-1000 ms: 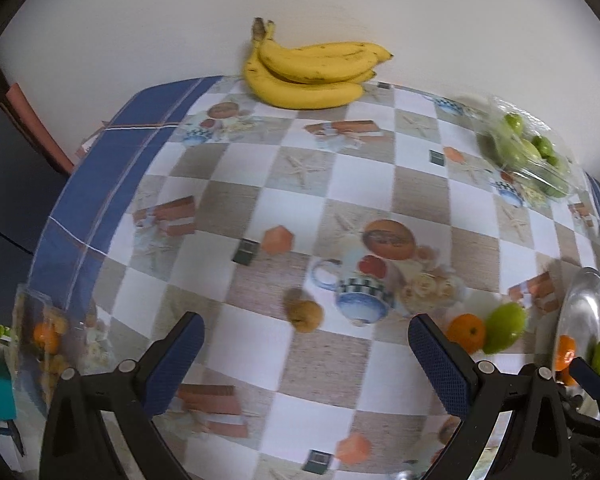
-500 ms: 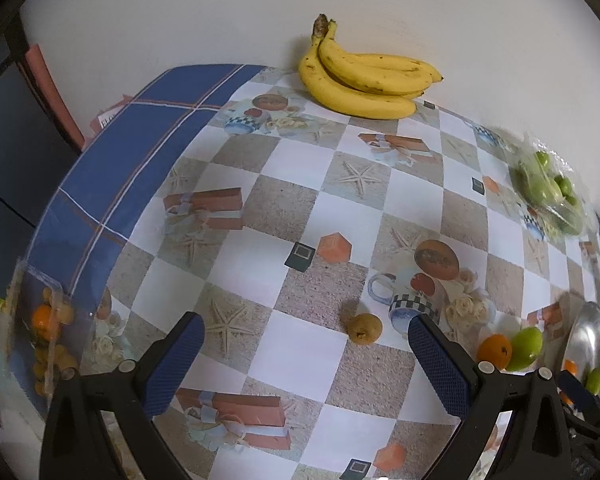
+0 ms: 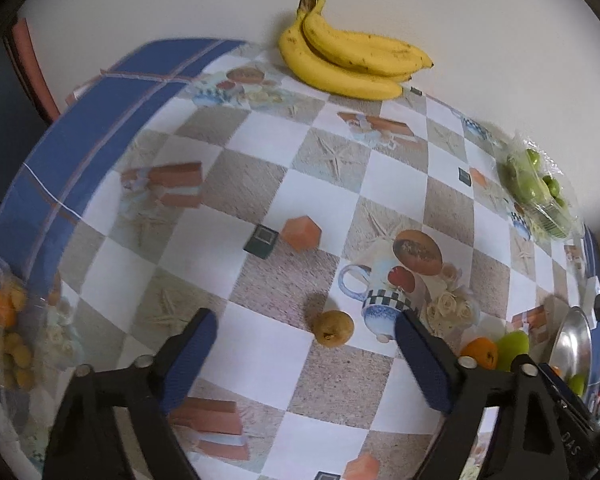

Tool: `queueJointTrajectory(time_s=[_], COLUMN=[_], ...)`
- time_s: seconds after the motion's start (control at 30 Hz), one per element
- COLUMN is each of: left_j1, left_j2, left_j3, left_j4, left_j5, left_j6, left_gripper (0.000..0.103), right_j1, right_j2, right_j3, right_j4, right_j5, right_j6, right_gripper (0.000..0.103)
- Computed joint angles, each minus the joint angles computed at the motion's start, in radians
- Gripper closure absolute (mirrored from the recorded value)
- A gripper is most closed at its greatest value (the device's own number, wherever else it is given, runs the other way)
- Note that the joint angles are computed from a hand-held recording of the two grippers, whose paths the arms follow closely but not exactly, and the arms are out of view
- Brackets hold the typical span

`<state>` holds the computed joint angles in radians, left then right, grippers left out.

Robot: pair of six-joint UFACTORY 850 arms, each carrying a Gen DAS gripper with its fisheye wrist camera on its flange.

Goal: Organize fruits
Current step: 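Close the right tool on another green apple while the left tool reaches a small brown fruit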

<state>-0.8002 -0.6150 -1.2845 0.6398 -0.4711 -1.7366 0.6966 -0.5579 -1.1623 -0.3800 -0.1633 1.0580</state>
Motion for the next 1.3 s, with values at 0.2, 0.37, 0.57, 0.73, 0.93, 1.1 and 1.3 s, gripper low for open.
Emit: queueJointTrajectory(time_s=[0.2,0.37,0.57,0.73,0.93,1.1,1.3], left_j1=[0.011,0.017,0.018,0.022,0.027,0.028,0.026], left_j2=[-0.035,-0.055,-0.082,-0.092,-0.096,-0.104,-0.102], left_j3=[-0.018,-0.032,-0.064,-0.071,-0.069,-0.073,-0.068], left_j4=[-0.083,-0.107,-0.136,-0.164,-0.189,-0.212,-0.194], left_j5=[0.024,0.031,0.027,0.043,0.062,0.056,0.054], left_j6=[0.089,0.114,0.162,0.180,0.188,0.203,0.183], left_gripper=[0.025,0.034,0.047,0.053,0.055,0.055,0.062], right_j1=[-0.008,-0.015,-0.023,-0.025,-0.033,-0.035,-0.032], right_j2=[-0.016,-0.032,-0.060,-0.059,-0.053,-0.052,-0.052], right_j3=[-0.008,-0.020,-0.039,-0.039,-0.029,-0.026,-0.029], right_j4=[0.049,0.059,0.243,0.196,0.344,0.386,0.344], right_j5=[0.013,0.026,0.026,0.022,0.035,0.035,0.025], right_j6=[-0.042,-0.039,-0.216,-0.155,-0.289,-0.332,-0.295], right_gripper=[0.034,0.042,0.049,0.059,0.059,0.060,0.060])
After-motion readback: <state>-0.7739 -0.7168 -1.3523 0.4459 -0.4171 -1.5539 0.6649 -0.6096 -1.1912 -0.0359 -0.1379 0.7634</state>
